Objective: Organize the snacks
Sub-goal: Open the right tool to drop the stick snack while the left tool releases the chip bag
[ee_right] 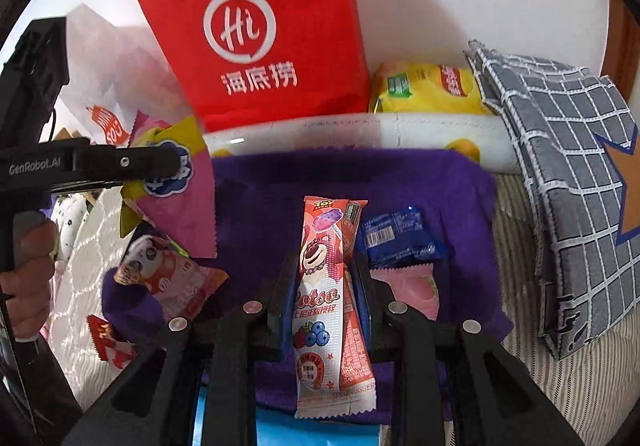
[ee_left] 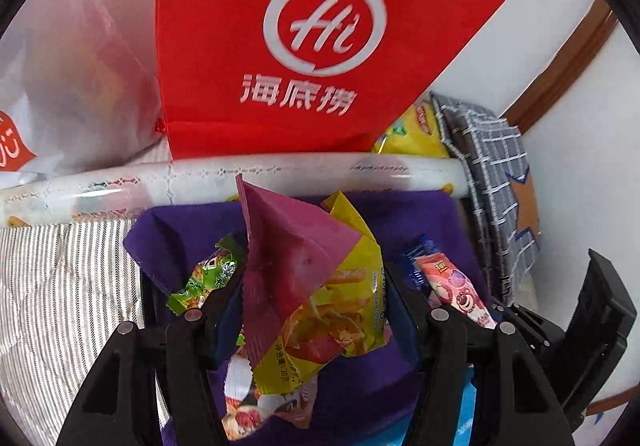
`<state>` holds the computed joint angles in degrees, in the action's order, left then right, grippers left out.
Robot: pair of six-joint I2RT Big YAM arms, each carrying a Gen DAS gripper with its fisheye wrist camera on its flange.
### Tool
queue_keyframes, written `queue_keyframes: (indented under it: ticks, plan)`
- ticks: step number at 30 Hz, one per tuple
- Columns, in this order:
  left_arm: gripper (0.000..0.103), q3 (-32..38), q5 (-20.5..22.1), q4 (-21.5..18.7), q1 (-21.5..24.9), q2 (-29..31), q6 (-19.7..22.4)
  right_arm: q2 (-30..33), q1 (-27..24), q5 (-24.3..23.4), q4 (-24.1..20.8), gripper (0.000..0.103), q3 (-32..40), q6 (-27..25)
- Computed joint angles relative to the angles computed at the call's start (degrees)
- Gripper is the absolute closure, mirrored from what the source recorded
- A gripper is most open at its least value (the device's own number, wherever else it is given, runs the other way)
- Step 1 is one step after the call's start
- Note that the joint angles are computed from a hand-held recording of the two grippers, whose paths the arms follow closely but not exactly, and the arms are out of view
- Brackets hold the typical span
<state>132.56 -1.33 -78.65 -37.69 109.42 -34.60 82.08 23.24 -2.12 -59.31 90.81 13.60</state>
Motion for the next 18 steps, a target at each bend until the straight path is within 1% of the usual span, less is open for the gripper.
queue_keyframes:
  ticks: [4,9,13,18]
  plan:
    - [0.042,0.2,-1.3,-0.9,-0.2,0.8,0.5,1.4,-0.1,0.1,-1.3,0.077,0.6,0.1]
    - [0.042,0.0,-1.0,-1.1,0.1,1.1,0.8,2.4,0.0,0.5,-2.7,0.077,1.3,-0.5]
    - [0.042,0.1,-0.9,-1.3,0.1,1.5,1.2,3.4,0.4,1.9,-4.7,0.077,2.3,-1.1]
    - [0.042,0.0,0.5,-1.4,0.3,1.9,1.1,4.4,0.6,2.2,-5.8,0.077,3.1,-1.1]
